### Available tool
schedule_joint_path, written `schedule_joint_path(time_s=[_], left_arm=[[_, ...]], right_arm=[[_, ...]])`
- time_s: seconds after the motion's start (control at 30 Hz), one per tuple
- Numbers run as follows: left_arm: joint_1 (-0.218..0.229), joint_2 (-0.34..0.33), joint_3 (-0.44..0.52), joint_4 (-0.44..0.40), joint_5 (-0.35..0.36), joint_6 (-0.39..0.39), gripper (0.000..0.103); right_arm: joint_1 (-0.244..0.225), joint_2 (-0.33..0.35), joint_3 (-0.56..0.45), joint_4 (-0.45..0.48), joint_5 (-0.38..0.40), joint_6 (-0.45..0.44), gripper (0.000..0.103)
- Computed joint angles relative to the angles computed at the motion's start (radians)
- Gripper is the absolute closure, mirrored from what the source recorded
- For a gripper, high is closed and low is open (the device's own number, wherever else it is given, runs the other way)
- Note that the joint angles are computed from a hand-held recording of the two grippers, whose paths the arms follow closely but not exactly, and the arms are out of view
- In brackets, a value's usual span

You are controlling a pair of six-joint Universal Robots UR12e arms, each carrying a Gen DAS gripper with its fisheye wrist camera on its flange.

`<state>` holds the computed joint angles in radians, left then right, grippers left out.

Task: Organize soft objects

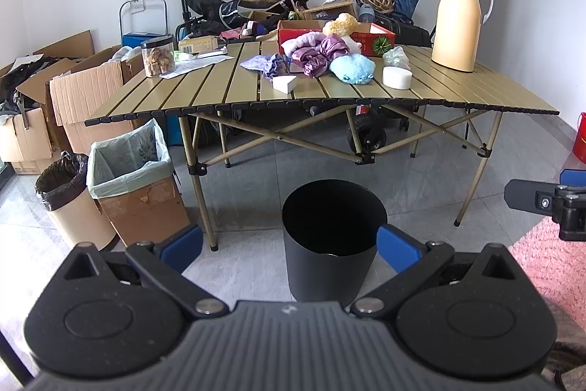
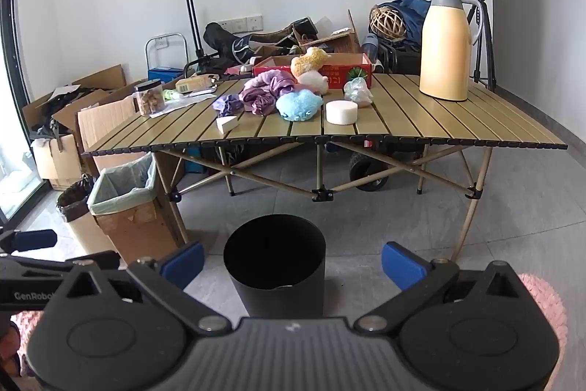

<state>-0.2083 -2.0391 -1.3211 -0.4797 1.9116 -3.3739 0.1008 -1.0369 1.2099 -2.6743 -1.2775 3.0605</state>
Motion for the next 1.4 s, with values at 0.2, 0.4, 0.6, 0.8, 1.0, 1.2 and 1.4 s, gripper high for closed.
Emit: schedule_joint_path(time_s=[0.2,0.4,0.6,0.8,1.0,1.2,1.4], left_arm=[[-0.001,0.003,-0.001,0.000,0.001,0.000,0.000],[-0.002,0.005,-0.002,0.002,0.003,0.002,0.000],[0.000,0.005,0.004,0.008,0.004,0.007,0.000],[-0.001,0.006,-0.004,0.023,0.007,0.007,0.000],[-0.002,0.004,-0.004,0.029,0.008,0.013,0.000],[-0.003,0.004,-0.010,0.042,0.010,0.018,0.000],[-0.004,0.004,-0.009,0.043,0.011,0.018,0.000]], right_arm=[[0.000,-0.001,0.003,-0.003,0.000,-0.001,0.000],[-0.002,0.001,0.002,-0.006,0.001,-0.001,0.000],[0.001,0.000,-0.006,-0.002,0.000,-0.001,0.000],[0.000,-0.005,0.008,-0.026,0.001,-0.002,0.000],[-0.001,-0.004,0.011,-0.039,0.004,-0.005,0.000],[0.000,-0.008,0.018,-0.048,0.003,-0.005,0.000],[0.000,-0.007,0.018,-0.052,0.003,-0.006,0.000]])
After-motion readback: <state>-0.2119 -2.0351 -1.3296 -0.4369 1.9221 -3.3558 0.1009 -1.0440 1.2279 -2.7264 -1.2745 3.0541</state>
